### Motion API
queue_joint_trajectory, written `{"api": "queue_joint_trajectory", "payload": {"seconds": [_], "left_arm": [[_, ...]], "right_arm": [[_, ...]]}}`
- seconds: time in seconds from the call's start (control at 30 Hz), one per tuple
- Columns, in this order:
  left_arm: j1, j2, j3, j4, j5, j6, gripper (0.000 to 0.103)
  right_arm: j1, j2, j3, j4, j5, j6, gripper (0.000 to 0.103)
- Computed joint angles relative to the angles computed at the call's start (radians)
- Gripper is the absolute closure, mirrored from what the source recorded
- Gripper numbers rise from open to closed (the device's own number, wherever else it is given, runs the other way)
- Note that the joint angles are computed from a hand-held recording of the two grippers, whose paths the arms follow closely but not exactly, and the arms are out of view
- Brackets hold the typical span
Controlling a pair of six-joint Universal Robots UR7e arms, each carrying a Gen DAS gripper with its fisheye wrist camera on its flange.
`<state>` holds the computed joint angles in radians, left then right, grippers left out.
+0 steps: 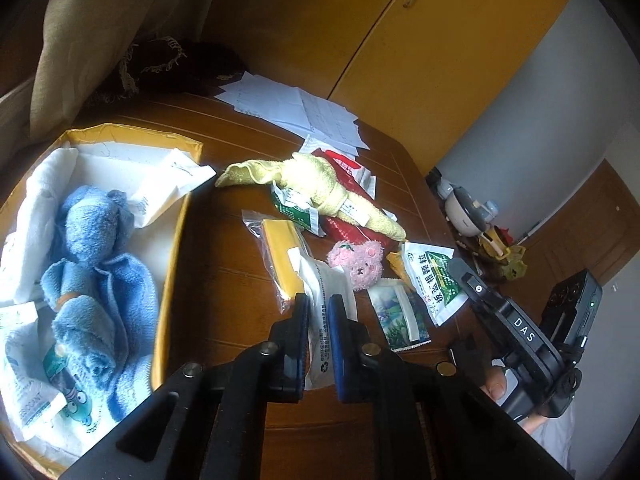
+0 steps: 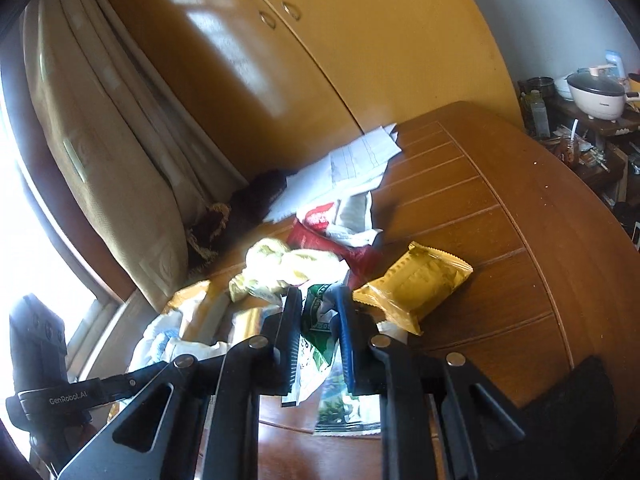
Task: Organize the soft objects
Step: 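Grasp a white paper packet with the left gripper while the right grasps a green-printed packet, then carry both packets into the tray and open both grippers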
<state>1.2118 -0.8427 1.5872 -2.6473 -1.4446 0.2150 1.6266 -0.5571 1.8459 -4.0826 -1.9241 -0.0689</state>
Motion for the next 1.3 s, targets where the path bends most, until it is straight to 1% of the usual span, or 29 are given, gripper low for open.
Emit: {"api": "queue_joint_trajectory", "payload": {"seconds": [0.07, 0.13, 0.23, 0.3, 0.37, 0.43, 0.53, 0.6, 0.73, 0.8, 0.9, 1.0, 1.07, 1.17, 1.23, 1.3], "left_arm": [[0.012, -0.024, 0.003, -0.008, -0.006, -0.012, 0.094], [0.027, -0.046, -0.003, -0.01, -0.026, -0.021, 0.094], [0.053, -0.069, -0.02, -0.019, -0.045, -0.036, 0.094], [0.065, -0.075, -0.04, -0.025, -0.03, -0.053, 0.094], [0.08, -0.073, -0.069, -0.025, -0.027, -0.062, 0.094], [0.088, -0.061, -0.102, -0.025, -0.001, -0.075, 0.094], [0.094, -0.03, -0.171, 0.005, 0.036, -0.086, 0.094], [0.099, -0.006, -0.218, 0.029, 0.049, -0.085, 0.094], [0.11, 0.054, -0.313, 0.051, 0.064, -0.072, 0.094], [0.12, 0.087, -0.369, 0.084, 0.064, -0.074, 0.094], [0.13, 0.129, -0.432, 0.111, 0.087, -0.07, 0.094], [0.138, 0.172, -0.49, 0.137, 0.113, -0.068, 0.094], [0.146, 0.204, -0.544, 0.19, 0.114, -0.084, 0.094], [0.151, 0.239, -0.603, 0.243, 0.124, -0.092, 0.094], [0.15, 0.25, -0.617, 0.27, 0.13, -0.089, 0.093], [0.149, 0.246, -0.605, 0.261, 0.142, -0.087, 0.09]], "right_arm": [[0.01, 0.006, -0.003, -0.008, 0.018, 0.011, 0.086], [0.031, 0.011, -0.024, 0.026, 0.012, 0.014, 0.086], [0.06, 0.025, -0.067, 0.083, 0.036, -0.016, 0.086], [0.078, 0.039, -0.108, 0.142, 0.053, -0.027, 0.086], [0.09, 0.051, -0.154, 0.219, 0.073, -0.018, 0.086], [0.102, 0.066, -0.21, 0.307, 0.084, -0.022, 0.086], [0.125, 0.099, -0.317, 0.459, 0.067, -0.036, 0.086], [0.138, 0.122, -0.403, 0.584, 0.051, -0.034, 0.086], [0.157, 0.19, -0.564, 0.727, -0.001, -0.041, 0.086], [0.162, 0.229, -0.646, 0.801, -0.028, -0.029, 0.086], [0.164, 0.281, -0.751, 0.891, -0.059, -0.012, 0.086], [0.164, 0.322, -0.823, 0.935, -0.084, -0.023, 0.086], [0.162, 0.343, -0.862, 0.966, -0.109, -0.016, 0.086], [0.155, 0.366, -0.908, 1.009, -0.114, -0.007, 0.086], [0.154, 0.375, -0.924, 1.016, -0.119, -0.012, 0.086], [0.155, 0.385, -0.937, 1.018, -0.117, -0.023, 0.086]]}}
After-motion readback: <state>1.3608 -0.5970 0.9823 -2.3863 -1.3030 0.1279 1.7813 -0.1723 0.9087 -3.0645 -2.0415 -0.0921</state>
